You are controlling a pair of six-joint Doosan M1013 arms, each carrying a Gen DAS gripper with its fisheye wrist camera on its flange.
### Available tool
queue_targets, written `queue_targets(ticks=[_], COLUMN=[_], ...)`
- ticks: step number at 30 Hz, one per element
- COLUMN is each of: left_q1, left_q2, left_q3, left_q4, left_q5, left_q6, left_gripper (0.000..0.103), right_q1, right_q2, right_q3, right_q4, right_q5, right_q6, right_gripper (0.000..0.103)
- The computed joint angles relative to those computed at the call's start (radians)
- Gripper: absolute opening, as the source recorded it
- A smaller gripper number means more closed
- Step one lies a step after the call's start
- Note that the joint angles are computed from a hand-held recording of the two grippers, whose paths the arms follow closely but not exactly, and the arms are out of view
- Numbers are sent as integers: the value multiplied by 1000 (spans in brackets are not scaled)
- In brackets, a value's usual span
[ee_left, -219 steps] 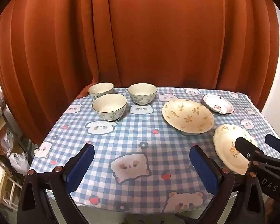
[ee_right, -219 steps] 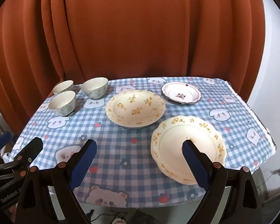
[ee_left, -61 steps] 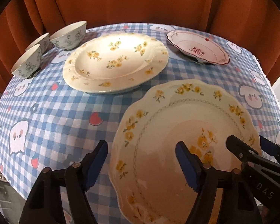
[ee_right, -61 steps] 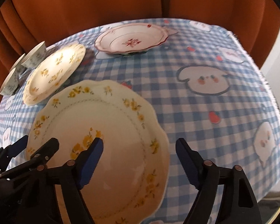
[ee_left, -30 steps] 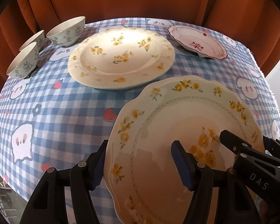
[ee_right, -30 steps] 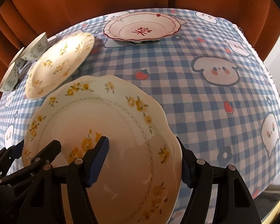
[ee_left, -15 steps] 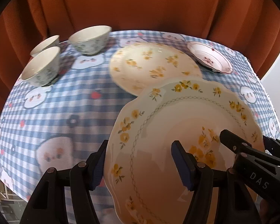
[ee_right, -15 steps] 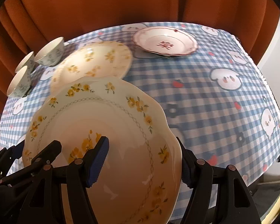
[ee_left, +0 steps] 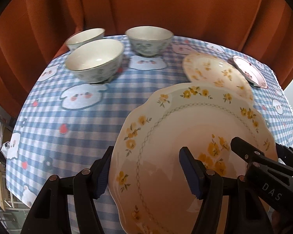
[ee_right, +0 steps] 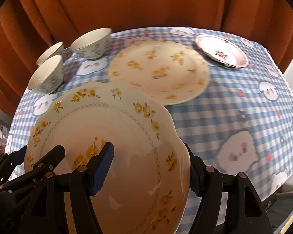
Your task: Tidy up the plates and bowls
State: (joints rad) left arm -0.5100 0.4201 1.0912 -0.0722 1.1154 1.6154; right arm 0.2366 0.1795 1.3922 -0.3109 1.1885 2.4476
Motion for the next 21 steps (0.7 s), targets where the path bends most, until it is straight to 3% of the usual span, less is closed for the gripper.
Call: queue_targets(ticks=[9,21], left_q1=[63,104], left_q2=[22,81], left_q3=[-13,-55], left_q4=[-29,-44], left_q5=[22,80], left_q6=[59,125], left_gripper=[67,67], right_q1=[49,64], right_q2=[80,162], right_q3=[-84,-151], right_q4=[1,44], right_q5=[41,59], right_q6=[41,61], right_gripper=[71,71])
